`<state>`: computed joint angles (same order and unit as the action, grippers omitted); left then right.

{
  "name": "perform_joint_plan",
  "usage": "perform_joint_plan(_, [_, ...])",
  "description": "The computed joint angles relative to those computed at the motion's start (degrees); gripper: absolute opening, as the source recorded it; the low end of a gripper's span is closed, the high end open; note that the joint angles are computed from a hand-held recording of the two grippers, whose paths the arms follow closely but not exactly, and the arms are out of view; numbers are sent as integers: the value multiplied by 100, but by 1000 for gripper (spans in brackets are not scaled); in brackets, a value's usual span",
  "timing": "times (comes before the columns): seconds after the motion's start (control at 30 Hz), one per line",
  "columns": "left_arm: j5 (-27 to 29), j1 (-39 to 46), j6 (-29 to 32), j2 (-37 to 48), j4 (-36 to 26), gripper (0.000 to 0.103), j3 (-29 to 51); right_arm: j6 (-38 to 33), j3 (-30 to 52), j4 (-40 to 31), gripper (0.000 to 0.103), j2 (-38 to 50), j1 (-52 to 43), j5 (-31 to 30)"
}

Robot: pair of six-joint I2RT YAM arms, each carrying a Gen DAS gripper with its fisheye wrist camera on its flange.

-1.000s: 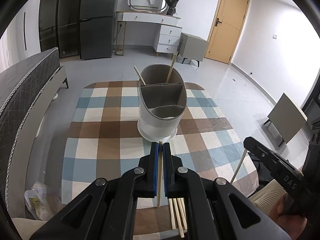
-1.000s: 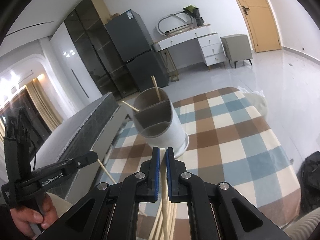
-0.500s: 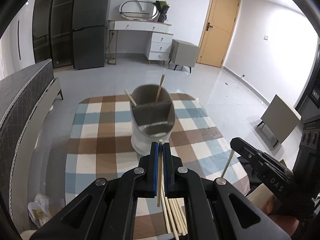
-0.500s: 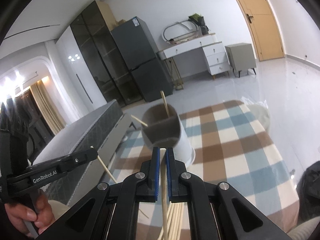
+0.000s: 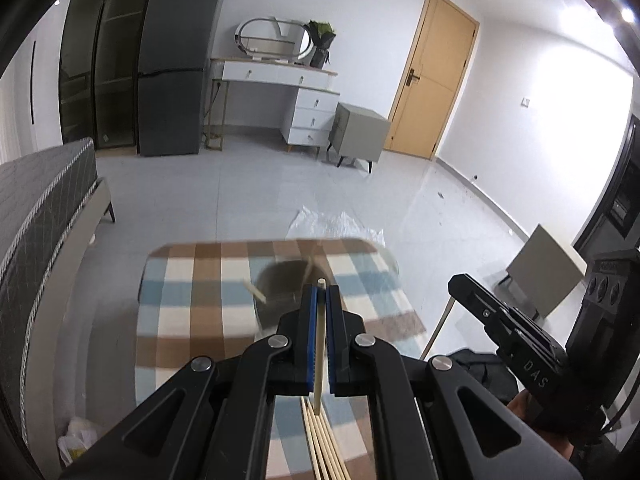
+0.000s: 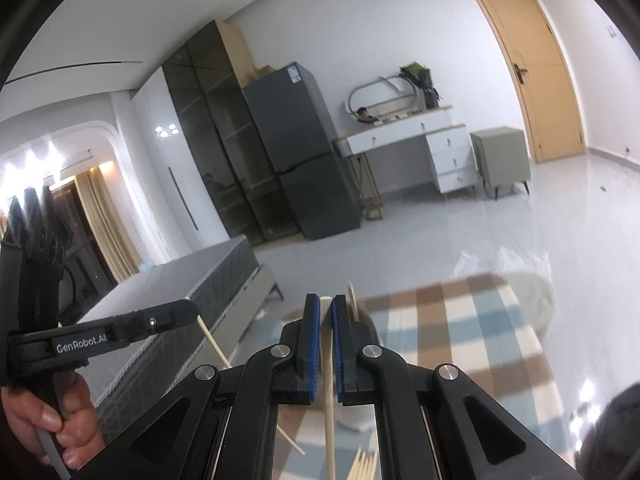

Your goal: Organize utensils

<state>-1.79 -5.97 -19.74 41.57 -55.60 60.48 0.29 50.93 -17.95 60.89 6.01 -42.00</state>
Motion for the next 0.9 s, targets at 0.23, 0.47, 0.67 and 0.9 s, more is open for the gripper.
perform_joint_plan(0.23, [951,1191,513,905,408,0,682,214,1083,313,5,943,609,334])
perform_joint_plan(0.47, [1213,1634,670,1545,971,0,855,343,1851,726,5,1817,1080,728])
perform_joint_plan(0.67, [1243,1732,741,1894,1600,0,560,776,1817,1712,5,2282,1318,1384])
perform_joint_plan(0.9, [1345,1821,734,2131,2009,0,156,1042,1708,2372,5,2843,1407,1769])
